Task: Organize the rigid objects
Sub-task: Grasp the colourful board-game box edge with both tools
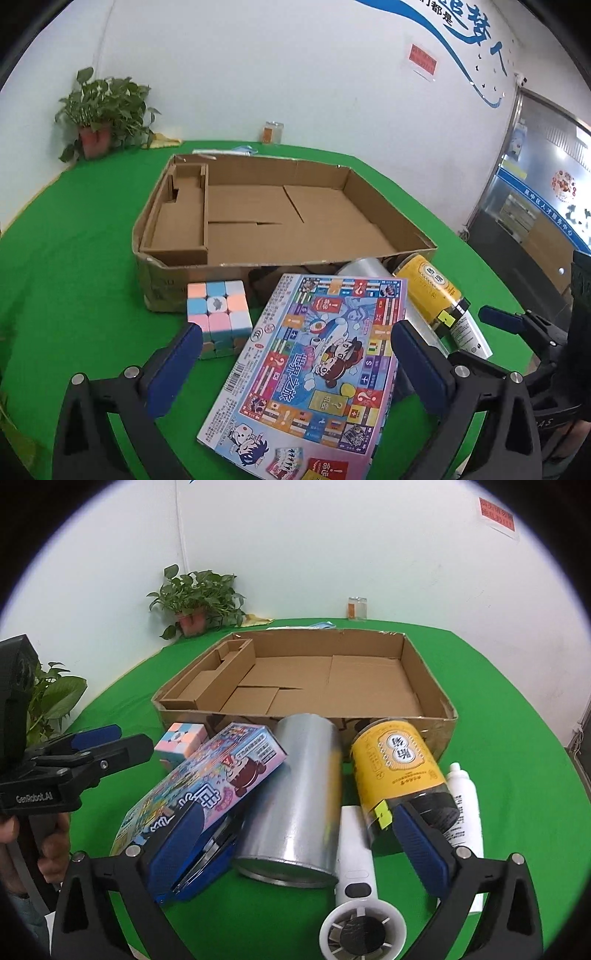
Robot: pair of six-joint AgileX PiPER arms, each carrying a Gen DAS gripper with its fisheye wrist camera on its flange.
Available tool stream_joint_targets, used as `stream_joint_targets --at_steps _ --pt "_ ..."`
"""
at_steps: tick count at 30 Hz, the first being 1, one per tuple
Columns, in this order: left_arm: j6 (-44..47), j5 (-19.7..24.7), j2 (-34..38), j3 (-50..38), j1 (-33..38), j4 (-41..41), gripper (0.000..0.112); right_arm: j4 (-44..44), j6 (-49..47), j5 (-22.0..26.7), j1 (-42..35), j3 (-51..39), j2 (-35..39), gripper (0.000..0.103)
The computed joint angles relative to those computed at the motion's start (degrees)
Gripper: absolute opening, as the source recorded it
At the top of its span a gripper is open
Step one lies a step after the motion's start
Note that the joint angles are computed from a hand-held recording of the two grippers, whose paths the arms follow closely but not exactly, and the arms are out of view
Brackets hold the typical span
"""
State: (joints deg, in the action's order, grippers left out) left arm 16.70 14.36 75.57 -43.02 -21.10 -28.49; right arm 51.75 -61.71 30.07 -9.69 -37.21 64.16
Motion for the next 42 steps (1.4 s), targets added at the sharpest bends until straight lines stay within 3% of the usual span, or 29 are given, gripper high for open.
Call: stream_joint_targets --at_steps 5,9,11,18,20,23,30,35,38,42 --pt "18.7 6.2 3.8 -0.5 6.6 -15.5 0.102 4.6 -6.2 8.3 -2.9 1.2 -0.3 0.102" --pt "30.4 12.3 10.4 -2.6 12.3 -25.7 0.102 5.0 -7.2 14.1 -0.4 2.4 -0.6 0.102" --pt "31.0 14.5 13.2 -3.7 13.8 -25.2 0.103 4.8 -6.3 13.4 2.9 3.2 -0.5 0.102" --pt "39.5 28.2 19.7 -5.8 22.1 -33.1 0.097 1.1 0.0 6.1 13.1 4.1 -0.6 0.101" --pt "41.5 32.0 20.9 -5.8 23.8 -34.1 0.093 0.2 0.7 5.5 14.1 4.1 -0.6 0.095" --pt "42.3 34.0 19.9 -4.6 24.3 -32.7 0.084 -1.5 1.9 4.9 15.2 3.0 1.5 0.087" --pt "43.4 34.1 14.4 2.6 26.1 -32.1 0.084 -2.5 2.9 3.0 15.7 2.5 2.6 0.087" --pt "42.2 34.6 5.9 9.1 27.0 -32.1 0.084 -5.8 3.7 1.2 16.3 2.6 1.9 0.088" --pt "41.9 36.6 6.0 10.0 28.6 -32.1 0.084 -3.6 -0.7 5.9 12.5 1.6 3.5 0.088" --pt "42.7 35.2 9.4 9.1 28.6 -34.0 0.084 -6.7 2.5 5.4 13.5 1.8 3.6 0.087"
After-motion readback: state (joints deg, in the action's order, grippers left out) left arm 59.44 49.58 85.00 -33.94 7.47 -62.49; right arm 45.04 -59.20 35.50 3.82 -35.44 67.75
